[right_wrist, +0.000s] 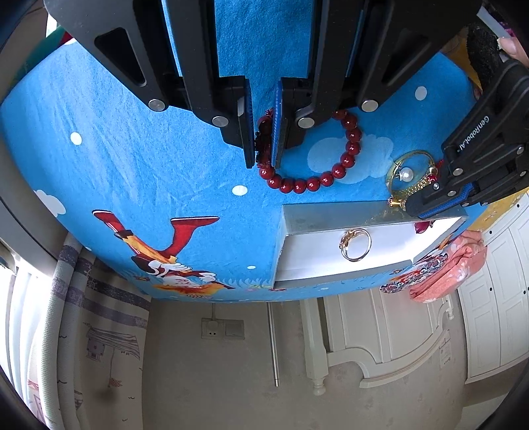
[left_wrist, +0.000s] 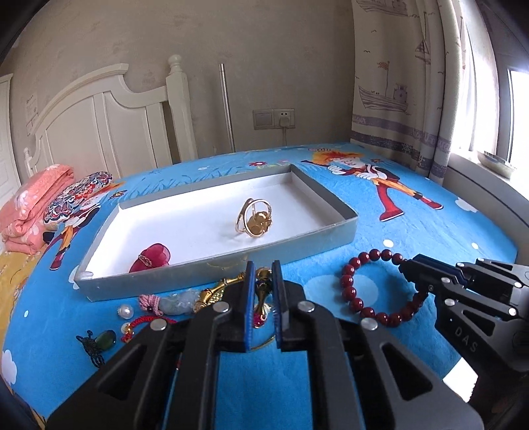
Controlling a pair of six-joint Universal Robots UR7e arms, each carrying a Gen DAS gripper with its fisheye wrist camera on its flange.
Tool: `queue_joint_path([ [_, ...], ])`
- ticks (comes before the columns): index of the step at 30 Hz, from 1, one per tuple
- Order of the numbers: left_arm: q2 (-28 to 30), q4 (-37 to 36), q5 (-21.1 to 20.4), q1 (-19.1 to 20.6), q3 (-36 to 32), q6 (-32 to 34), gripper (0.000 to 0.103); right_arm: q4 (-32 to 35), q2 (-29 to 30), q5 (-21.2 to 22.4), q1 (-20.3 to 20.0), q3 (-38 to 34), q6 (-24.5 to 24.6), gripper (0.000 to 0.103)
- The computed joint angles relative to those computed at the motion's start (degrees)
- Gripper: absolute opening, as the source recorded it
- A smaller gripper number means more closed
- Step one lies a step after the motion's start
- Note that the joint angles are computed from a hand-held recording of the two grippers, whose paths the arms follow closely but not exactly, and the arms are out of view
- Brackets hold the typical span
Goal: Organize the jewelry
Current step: 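Grasp the gold bead bracelet with the left tool while the right tool grasps the red bead bracelet, then carry the gold bracelet with the left tool while the right tool carries the red bracelet over the tray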
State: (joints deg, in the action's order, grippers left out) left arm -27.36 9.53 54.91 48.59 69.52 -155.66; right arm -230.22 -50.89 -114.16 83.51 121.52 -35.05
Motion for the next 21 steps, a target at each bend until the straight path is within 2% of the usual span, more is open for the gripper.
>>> queue_joint_path([
  [8, -3.7, -1.9, 1.0, 0.6, 1.8, -1.9, 0.009, -2.7, 0.6, 1.9, 1.2, 0.2, -1.9, 0.009],
  [16, -7.6, -8.4, -3.2, -1.1, 7.8, 0.2, 0.009, -6.3, 2.1, 2.8, 4.5, 0.2, -6.0, 0.009],
  [21, -10.7, -10.6, -4.2, -1.3, 12.0, -0.5, 0.009, -8.6, 3.0, 2.9, 6.3, 0.2, -8.2, 0.009],
])
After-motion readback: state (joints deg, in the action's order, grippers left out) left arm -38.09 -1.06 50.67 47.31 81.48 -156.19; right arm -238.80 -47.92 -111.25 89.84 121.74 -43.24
